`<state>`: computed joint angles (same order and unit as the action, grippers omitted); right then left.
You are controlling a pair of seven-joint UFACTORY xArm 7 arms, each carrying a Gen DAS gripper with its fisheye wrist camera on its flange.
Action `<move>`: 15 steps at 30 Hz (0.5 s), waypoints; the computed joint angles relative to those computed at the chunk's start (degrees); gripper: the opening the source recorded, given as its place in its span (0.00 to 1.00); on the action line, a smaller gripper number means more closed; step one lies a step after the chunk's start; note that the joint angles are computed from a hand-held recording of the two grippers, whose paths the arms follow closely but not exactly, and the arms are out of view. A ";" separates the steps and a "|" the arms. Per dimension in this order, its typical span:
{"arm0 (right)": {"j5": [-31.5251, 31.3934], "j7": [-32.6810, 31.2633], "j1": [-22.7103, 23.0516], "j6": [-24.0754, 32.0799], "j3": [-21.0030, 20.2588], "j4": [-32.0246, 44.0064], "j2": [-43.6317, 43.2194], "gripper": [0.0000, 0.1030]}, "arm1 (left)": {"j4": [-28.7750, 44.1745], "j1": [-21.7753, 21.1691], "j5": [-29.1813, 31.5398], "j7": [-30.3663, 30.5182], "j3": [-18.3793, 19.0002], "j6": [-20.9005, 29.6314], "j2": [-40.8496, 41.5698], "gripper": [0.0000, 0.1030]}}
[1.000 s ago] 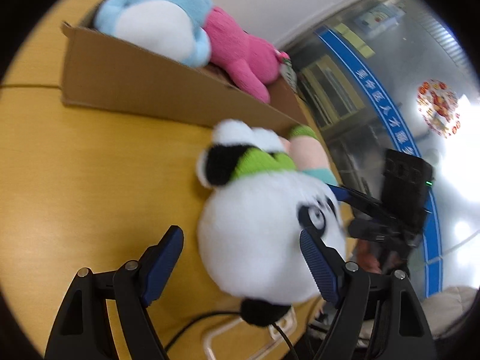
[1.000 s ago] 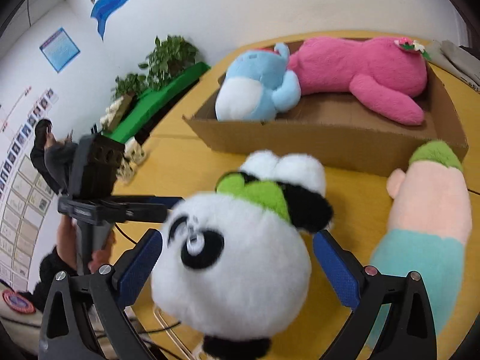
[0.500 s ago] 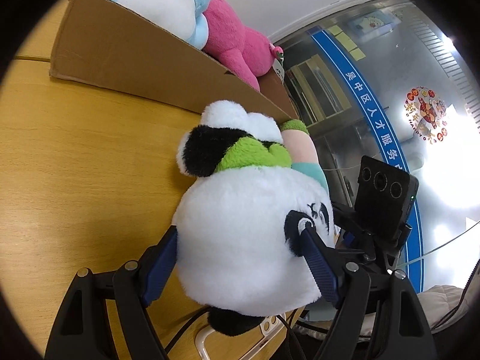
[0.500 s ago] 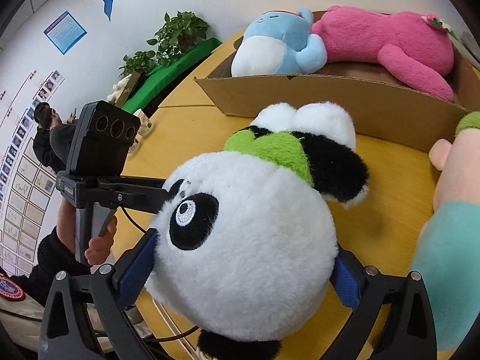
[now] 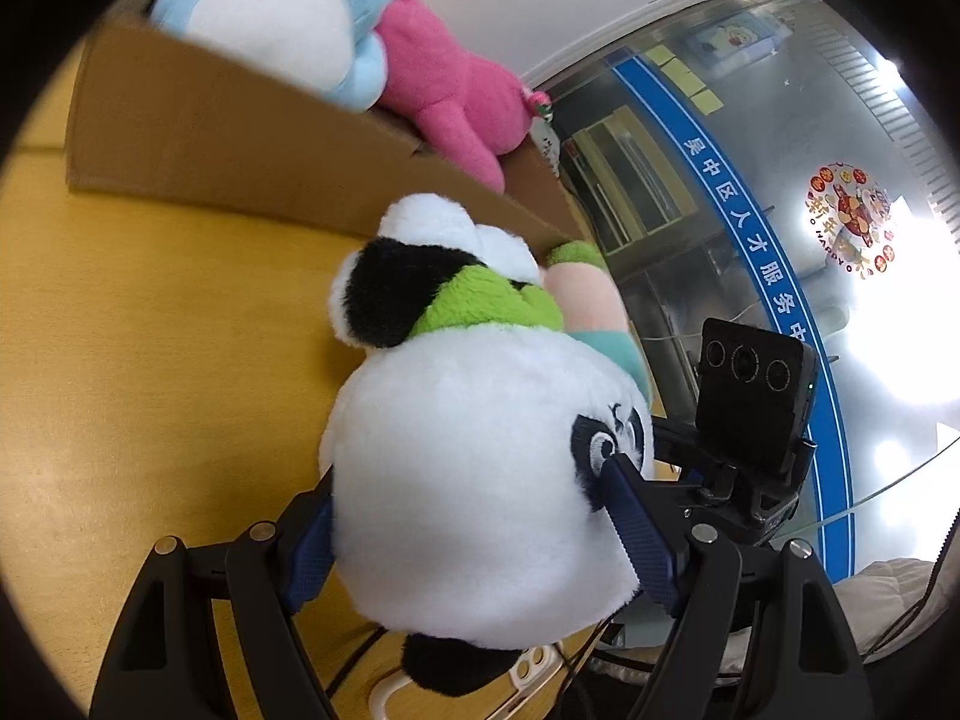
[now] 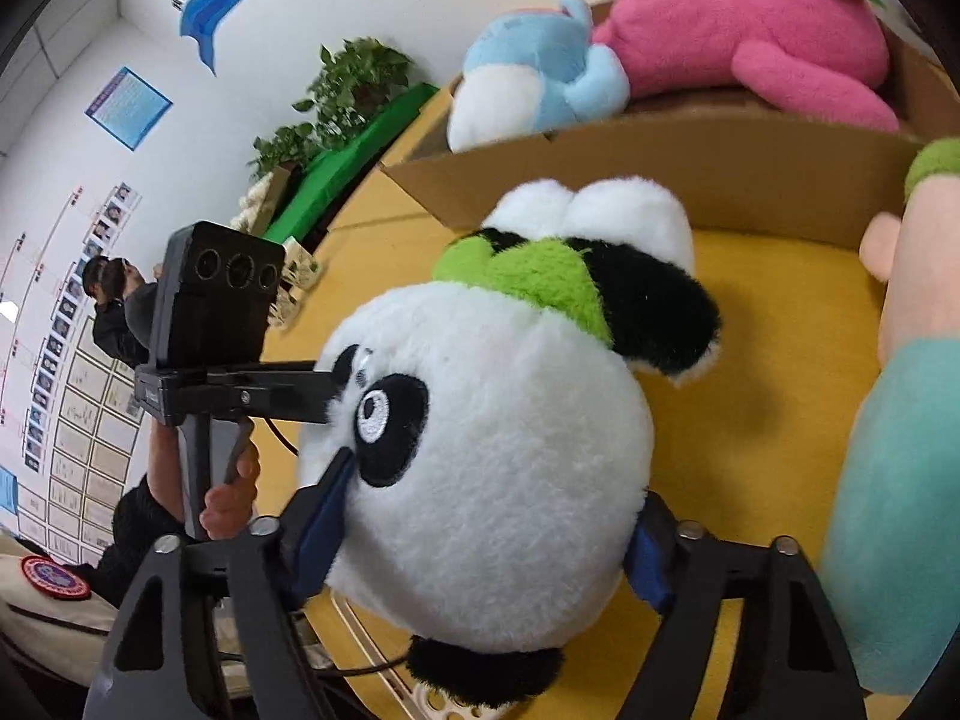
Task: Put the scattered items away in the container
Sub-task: 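Lift the panda with both tools and lower it onto the pink bear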
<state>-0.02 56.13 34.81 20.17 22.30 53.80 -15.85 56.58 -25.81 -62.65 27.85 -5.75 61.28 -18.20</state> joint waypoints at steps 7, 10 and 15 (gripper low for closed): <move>-9.13 -4.73 -5.46 4.62 -0.38 8.81 -2.31 0.74 | 23.01 -0.71 8.31 -1.32 -3.31 -4.61 9.50 0.78; -10.69 -13.14 -7.41 7.38 -3.17 15.72 0.36 0.74 | 37.15 -1.11 13.64 -3.99 -5.60 -5.57 19.04 0.78; -11.22 -26.03 -10.26 8.37 -6.96 23.47 7.57 0.75 | 59.56 0.07 21.25 -8.98 -8.10 -1.83 38.75 0.78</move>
